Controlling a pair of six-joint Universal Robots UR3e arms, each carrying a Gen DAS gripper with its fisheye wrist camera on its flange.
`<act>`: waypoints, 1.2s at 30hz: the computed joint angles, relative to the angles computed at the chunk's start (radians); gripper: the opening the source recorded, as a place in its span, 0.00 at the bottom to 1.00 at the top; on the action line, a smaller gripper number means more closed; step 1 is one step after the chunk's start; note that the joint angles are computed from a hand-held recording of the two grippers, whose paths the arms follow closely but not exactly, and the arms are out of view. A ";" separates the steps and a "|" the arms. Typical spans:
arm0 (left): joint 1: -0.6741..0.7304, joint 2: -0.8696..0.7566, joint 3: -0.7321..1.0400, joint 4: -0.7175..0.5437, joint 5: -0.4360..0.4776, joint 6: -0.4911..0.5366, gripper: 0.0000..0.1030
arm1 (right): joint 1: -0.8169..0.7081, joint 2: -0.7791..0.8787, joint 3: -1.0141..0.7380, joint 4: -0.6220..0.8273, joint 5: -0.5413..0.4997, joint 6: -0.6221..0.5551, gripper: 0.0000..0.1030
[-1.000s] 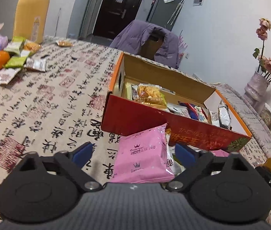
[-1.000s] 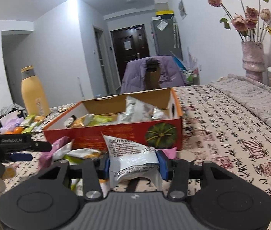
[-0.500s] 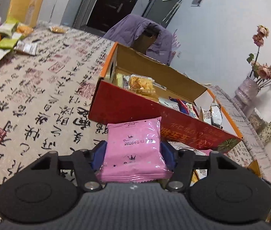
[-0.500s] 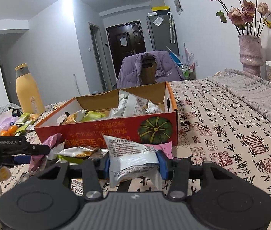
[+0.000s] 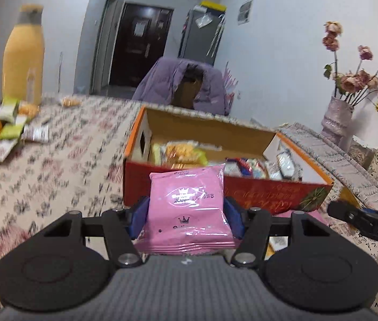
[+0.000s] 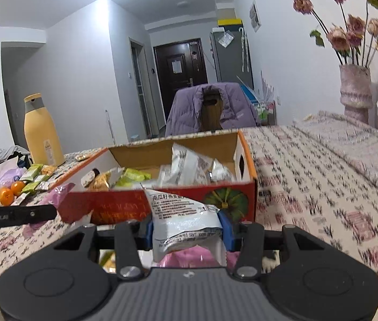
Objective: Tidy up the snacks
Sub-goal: 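Carry the pink and white packets over the orange box, then lower both packets into the box and open both grippers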
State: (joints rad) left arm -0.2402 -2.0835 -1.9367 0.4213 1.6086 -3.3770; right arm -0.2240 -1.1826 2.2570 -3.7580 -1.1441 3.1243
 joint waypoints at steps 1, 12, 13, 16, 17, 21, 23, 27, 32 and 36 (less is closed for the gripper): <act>-0.007 -0.001 0.013 0.002 0.009 0.010 0.60 | 0.009 0.009 -0.027 0.006 -0.009 0.002 0.44; -0.051 -0.086 0.310 -0.115 0.072 0.087 0.60 | 0.099 0.150 -0.401 0.133 -0.103 -0.004 0.44; -0.054 -0.102 0.348 -0.134 0.075 0.093 0.60 | 0.107 0.165 -0.438 0.148 -0.112 -0.008 0.44; -0.065 -0.153 0.461 -0.186 0.094 0.110 0.60 | 0.125 0.205 -0.545 0.204 -0.128 -0.010 0.44; -0.066 -0.170 0.493 -0.200 0.095 0.113 0.60 | 0.133 0.223 -0.588 0.227 -0.134 -0.009 0.44; -0.073 -0.262 0.670 -0.286 0.118 0.117 0.60 | 0.157 0.297 -0.754 0.327 -0.160 -0.004 0.44; -0.076 -0.313 0.762 -0.332 0.135 0.114 0.60 | 0.171 0.348 -0.846 0.371 -0.180 0.004 0.44; -0.075 -0.424 0.946 -0.422 0.164 0.095 0.60 | 0.183 0.436 -0.969 0.410 -0.210 0.019 0.45; -0.068 -0.506 1.025 -0.443 0.172 0.118 0.60 | 0.188 0.500 -1.009 0.414 -0.226 0.000 0.45; -0.048 -0.508 1.002 -0.442 0.138 0.115 0.61 | 0.185 0.492 -0.993 0.428 -0.216 -0.021 0.45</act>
